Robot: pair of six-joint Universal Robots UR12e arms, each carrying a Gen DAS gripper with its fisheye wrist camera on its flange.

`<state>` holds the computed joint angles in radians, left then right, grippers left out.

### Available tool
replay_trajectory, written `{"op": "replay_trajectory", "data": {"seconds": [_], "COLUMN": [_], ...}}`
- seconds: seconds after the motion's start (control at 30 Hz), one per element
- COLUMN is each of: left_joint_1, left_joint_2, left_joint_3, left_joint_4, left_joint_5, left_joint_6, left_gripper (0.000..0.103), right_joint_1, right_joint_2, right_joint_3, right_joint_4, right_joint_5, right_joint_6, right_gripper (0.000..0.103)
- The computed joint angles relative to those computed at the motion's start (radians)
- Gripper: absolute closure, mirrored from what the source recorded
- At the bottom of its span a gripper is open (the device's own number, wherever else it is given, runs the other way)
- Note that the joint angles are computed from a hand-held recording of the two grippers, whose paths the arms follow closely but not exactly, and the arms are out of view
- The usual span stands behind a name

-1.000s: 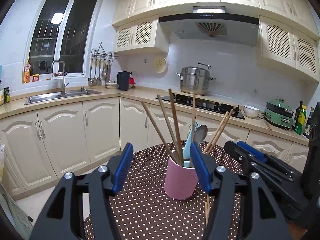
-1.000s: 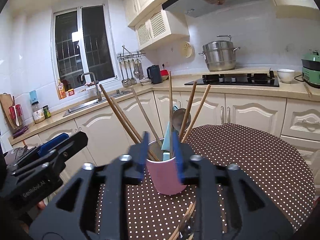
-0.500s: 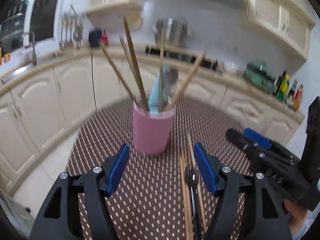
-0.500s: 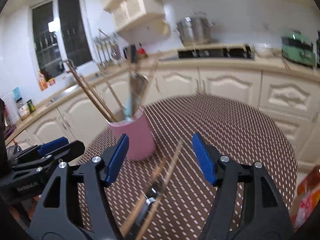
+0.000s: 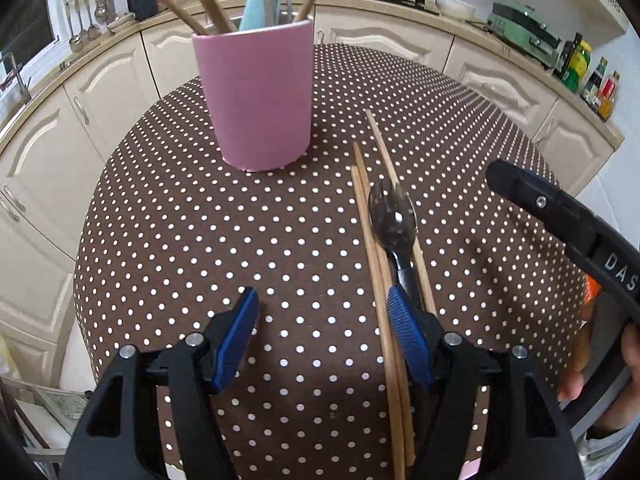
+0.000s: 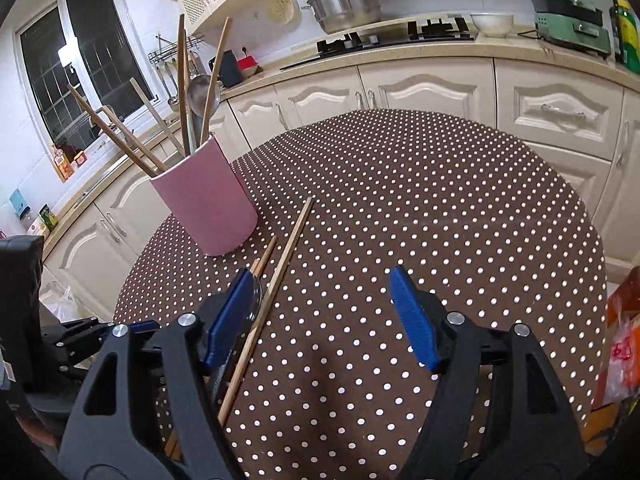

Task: Organize utensils
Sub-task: 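Move both tools back to the loose chopsticks on the polka-dot table, then grasp a wooden chopstick with the left gripper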

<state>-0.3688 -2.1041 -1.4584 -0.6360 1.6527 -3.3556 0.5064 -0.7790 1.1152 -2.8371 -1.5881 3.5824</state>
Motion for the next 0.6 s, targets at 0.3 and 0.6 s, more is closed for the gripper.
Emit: {"op": "replay_trajectory", "data": {"seconds": [0.3,0.6], "left_joint_1": [-0.008,-0.033], "left_joint_2": [-0.035,-0.098], "left_joint_3": [0.055,0.157], "left_joint_4": [-0.058,-0.118], "left_joint_5": [0.051,0.137], "left_joint_6": [-0.010,0.047], "left_gripper": [0.035,0.035], "right_joint_1": [0.000,-0.005], "right_joint_2": [0.003,0.002], "right_joint_3": [0.013,0.023], "right_joint_4": [-0.019,-0.026], "right_joint_5": [0.015,0.032], "right_joint_6": [0.022,0.051], "right_gripper": [0.033,0.033]}}
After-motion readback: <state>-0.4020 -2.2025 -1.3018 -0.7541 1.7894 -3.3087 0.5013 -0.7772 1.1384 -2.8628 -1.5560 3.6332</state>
